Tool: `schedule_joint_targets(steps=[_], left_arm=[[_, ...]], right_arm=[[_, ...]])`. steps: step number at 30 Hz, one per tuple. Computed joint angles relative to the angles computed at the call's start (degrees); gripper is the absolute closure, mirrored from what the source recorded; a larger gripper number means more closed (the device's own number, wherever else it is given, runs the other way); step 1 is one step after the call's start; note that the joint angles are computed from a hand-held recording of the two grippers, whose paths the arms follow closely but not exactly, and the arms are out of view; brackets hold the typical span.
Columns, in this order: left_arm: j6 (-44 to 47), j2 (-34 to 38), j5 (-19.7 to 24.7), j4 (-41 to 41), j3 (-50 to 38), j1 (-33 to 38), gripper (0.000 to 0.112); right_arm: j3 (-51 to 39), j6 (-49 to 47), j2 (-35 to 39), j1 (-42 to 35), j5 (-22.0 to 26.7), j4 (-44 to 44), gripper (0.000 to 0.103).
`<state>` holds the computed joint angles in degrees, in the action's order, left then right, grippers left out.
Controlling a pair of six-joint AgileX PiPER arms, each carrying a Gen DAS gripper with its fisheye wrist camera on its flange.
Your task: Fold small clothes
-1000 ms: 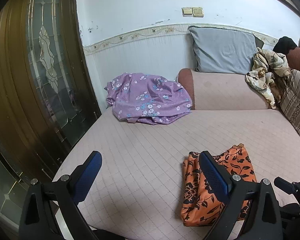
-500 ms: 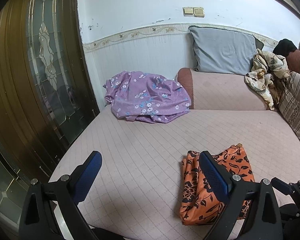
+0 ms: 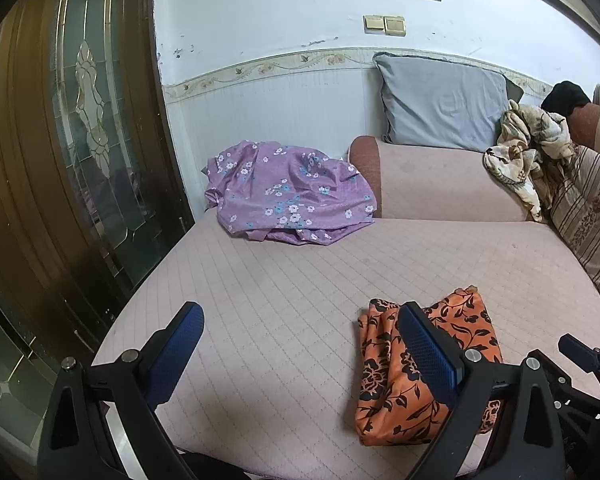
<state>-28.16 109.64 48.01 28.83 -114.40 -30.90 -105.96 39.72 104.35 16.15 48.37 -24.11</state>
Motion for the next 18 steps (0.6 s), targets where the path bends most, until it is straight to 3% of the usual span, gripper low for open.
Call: schedule_joint_targets(steps=[18], left_arm=[[-4.0, -8.0, -3.2, 3.2, 9.5, 0.0, 0.015]], right_arm=[[2.0, 3.0, -4.2, 3.5, 1.5, -4.5, 0.047]])
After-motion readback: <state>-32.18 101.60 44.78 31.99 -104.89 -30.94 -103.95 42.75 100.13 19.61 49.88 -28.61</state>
